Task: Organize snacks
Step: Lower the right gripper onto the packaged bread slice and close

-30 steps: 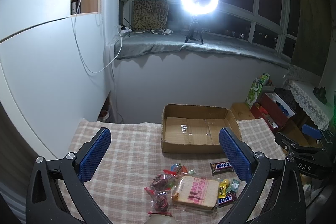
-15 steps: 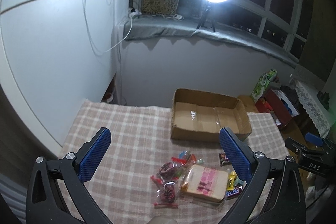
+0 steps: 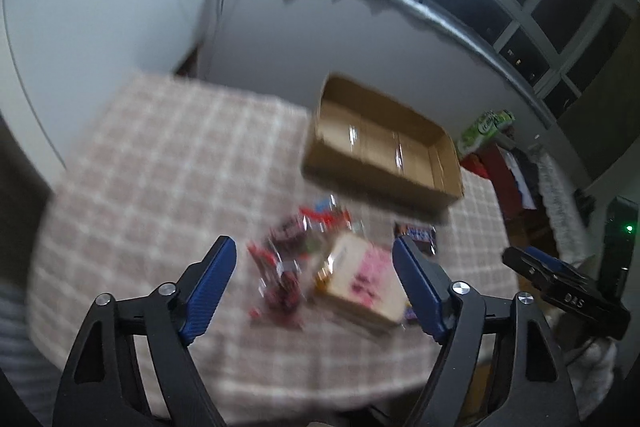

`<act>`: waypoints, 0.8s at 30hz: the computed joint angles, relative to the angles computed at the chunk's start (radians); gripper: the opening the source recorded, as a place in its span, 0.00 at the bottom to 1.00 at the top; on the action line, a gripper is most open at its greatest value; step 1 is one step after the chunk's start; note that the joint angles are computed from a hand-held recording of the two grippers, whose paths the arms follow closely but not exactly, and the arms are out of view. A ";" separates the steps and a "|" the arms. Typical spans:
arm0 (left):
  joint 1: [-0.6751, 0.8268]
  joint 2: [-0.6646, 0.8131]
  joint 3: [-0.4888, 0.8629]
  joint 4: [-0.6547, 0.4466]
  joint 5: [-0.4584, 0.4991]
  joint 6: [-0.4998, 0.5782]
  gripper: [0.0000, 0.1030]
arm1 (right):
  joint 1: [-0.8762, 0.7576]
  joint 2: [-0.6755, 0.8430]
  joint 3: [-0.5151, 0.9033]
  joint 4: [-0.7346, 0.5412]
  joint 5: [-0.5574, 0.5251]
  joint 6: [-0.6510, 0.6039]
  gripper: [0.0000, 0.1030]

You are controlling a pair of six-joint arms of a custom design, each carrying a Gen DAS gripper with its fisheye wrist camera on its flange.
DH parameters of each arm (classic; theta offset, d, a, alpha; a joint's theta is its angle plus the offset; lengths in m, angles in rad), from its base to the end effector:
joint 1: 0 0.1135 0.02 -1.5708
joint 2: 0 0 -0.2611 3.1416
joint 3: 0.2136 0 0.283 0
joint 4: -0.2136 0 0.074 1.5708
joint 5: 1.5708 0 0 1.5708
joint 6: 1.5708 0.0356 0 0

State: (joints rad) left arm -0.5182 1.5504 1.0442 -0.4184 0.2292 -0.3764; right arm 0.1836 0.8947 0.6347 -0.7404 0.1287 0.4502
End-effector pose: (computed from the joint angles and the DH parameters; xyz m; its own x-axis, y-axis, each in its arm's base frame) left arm 0.3010 -0.1809 0.2062 -0.8660 0.0817 -0.4933 0.3042 0.8691 -0.3900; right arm 0.1958 0.0317 0.2120 -0.7942 0.2915 -0.5332 0.2584 0.9562 0.1377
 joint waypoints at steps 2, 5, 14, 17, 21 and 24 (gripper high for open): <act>-0.001 0.009 -0.018 -0.005 0.039 -0.023 0.72 | -0.006 0.038 -0.002 0.030 -0.038 -0.027 0.93; -0.016 0.024 -0.034 -0.015 0.086 -0.045 0.70 | -0.014 0.116 0.004 0.079 -0.115 -0.082 0.92; -0.078 0.081 -0.067 0.060 0.196 -0.119 0.57 | -0.035 0.383 0.097 0.165 -0.273 -0.280 0.85; -0.081 0.108 -0.081 0.097 0.222 -0.148 0.53 | -0.039 0.457 0.144 0.165 -0.301 -0.330 0.83; -0.071 0.141 -0.096 0.136 0.254 -0.191 0.50 | -0.040 0.581 0.213 0.156 -0.334 -0.380 0.72; -0.073 0.150 -0.102 0.151 0.258 -0.196 0.49 | -0.031 0.662 0.260 0.138 -0.360 -0.421 0.71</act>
